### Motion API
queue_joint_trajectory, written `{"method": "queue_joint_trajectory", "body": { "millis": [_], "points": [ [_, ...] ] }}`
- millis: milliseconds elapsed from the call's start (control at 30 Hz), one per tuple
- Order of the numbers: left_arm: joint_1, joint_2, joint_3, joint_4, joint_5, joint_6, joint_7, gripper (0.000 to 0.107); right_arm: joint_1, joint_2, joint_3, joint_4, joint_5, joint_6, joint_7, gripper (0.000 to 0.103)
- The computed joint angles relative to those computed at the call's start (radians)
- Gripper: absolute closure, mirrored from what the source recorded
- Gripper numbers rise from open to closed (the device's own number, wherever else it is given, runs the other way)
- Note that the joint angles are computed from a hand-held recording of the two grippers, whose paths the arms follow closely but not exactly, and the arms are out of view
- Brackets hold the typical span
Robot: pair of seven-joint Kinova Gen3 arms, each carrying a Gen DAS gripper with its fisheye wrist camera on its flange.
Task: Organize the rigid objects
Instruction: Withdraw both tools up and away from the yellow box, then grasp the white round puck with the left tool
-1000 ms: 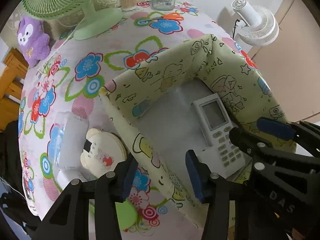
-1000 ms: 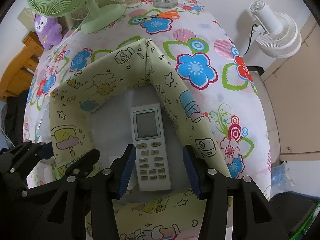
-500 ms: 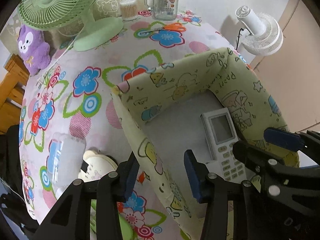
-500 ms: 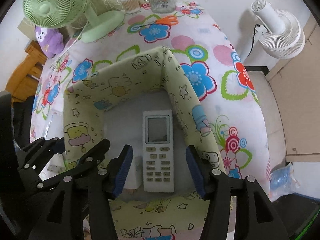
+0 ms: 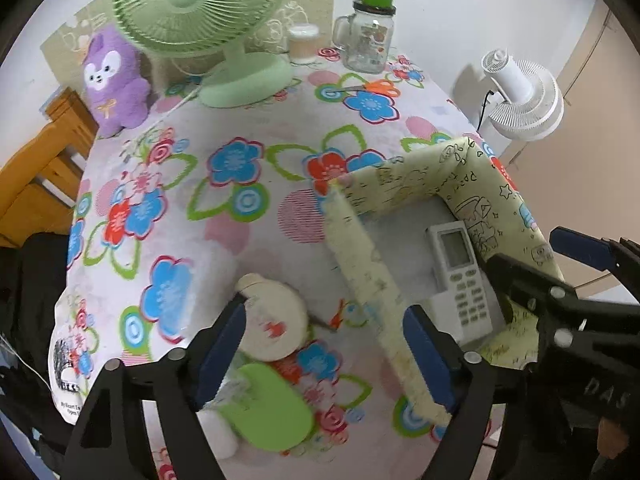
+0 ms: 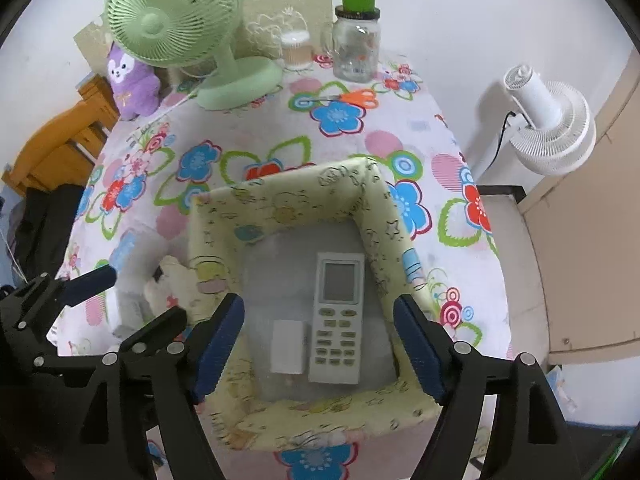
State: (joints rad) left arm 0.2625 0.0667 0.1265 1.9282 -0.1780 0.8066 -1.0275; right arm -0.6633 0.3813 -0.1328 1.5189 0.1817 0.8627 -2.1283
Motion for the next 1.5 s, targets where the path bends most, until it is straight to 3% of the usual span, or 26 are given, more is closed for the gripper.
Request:
{"method": "queue_joint_trajectory", "body": {
  "millis": [367,833,1200,1500],
  "points": [
    [-0.099,-0.159,-0.044,0.079,0.106,0.030,-0.241,0.017,-0.118,-0.037,0.000,-0.019,0.098,0.027,-0.188,0.020],
    [-0.211,-0.268,-0.123,0.166,0.225,0.060,-0.541,0.016,-0.240,-0.024,-0.020,-0.048,0.187,0.058,-0.365,0.020],
    [-0.280,-0.272,-0.190,0.247,0.317,0.042,-0.750,0.015,-0.308,0.017,-0.027,-0.068,0.211,0.069,-0.451,0.020],
    [-0.326,-0.216,-0.195,0.312,0.361,0.006,-0.824,0.016,-0.345,0.070,-0.020,-0.077,0.206,0.055,-0.448,0.020]
  ]
}}
